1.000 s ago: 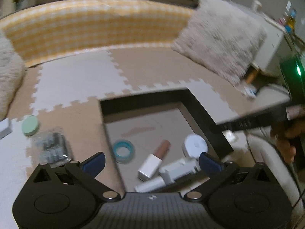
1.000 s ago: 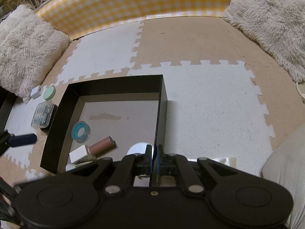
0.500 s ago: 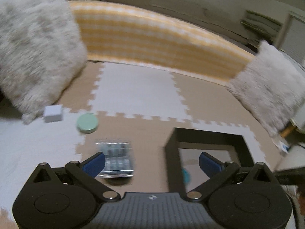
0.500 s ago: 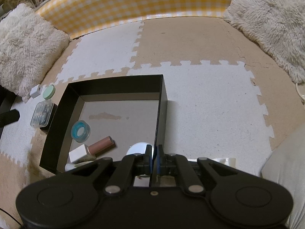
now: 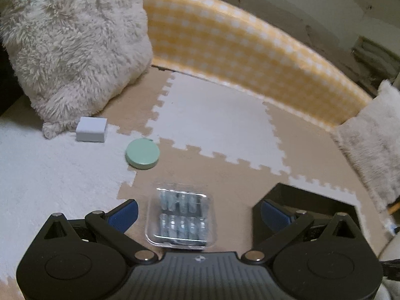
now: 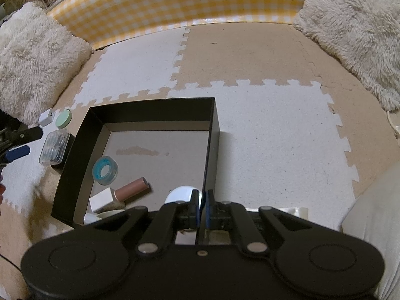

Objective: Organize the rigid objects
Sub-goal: 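Move the left tool back to the clear nail-tip case, then close the left tool on the clear nail-tip case and lift it, then carry the nail-tip case into the black box and open the left tool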

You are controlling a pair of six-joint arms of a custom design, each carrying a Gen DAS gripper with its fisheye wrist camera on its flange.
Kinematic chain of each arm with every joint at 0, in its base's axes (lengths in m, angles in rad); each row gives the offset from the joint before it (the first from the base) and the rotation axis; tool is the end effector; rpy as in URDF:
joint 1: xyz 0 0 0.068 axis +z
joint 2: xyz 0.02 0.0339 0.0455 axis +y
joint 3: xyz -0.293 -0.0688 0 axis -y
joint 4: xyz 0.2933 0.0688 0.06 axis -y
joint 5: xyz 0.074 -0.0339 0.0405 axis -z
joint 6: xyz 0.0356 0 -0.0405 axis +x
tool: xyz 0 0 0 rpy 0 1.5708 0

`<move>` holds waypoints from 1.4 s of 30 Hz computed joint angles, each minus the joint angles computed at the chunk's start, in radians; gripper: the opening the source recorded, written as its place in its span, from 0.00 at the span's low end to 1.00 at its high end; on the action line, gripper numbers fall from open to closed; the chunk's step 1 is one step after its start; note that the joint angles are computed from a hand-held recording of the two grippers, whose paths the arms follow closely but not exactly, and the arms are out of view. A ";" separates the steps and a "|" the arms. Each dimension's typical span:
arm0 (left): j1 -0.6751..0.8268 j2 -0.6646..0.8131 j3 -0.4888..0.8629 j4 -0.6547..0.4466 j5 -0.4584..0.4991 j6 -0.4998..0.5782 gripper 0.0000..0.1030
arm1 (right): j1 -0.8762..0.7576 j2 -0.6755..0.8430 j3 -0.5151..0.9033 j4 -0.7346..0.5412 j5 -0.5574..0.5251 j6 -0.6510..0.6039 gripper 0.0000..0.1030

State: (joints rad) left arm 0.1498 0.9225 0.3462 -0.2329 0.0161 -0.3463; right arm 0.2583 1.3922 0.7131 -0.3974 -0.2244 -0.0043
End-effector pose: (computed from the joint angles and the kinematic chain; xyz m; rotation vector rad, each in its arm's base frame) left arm 0.1952 0.0289 0.1582 -0.5776 2.3117 -0.1127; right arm 0.2739 0.0806 0.1686 -0.4223 2.6217 0.3815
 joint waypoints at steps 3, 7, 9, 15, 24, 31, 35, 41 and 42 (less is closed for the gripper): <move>-0.006 0.074 0.006 0.048 -0.006 0.021 1.00 | 0.000 0.001 0.001 -0.001 0.001 0.000 0.05; -0.042 0.158 0.032 0.068 -0.055 0.071 1.00 | -0.001 0.003 0.002 -0.001 -0.004 0.006 0.05; -0.052 0.187 0.040 0.077 -0.079 0.082 1.00 | 0.000 0.004 0.003 -0.001 -0.003 0.005 0.05; -0.051 0.233 0.055 0.082 -0.107 0.090 0.90 | 0.000 0.004 0.003 -0.002 -0.001 0.002 0.05; -0.027 0.259 0.048 0.100 -0.074 0.085 0.72 | 0.008 0.008 0.005 -0.015 0.014 -0.004 0.05; -0.021 0.227 0.023 0.123 -0.063 0.075 0.71 | 0.045 -0.001 0.017 -0.072 0.063 0.004 0.05; -0.029 0.193 0.022 0.111 -0.059 0.064 0.71 | 0.037 0.002 0.017 -0.071 0.054 0.005 0.05; -0.077 0.111 0.026 0.079 -0.049 0.024 0.71 | 0.051 -0.002 0.009 -0.060 0.070 -0.001 0.06; -0.094 0.096 0.028 0.073 -0.048 0.017 0.71 | 0.055 0.000 0.011 -0.062 0.076 -0.002 0.06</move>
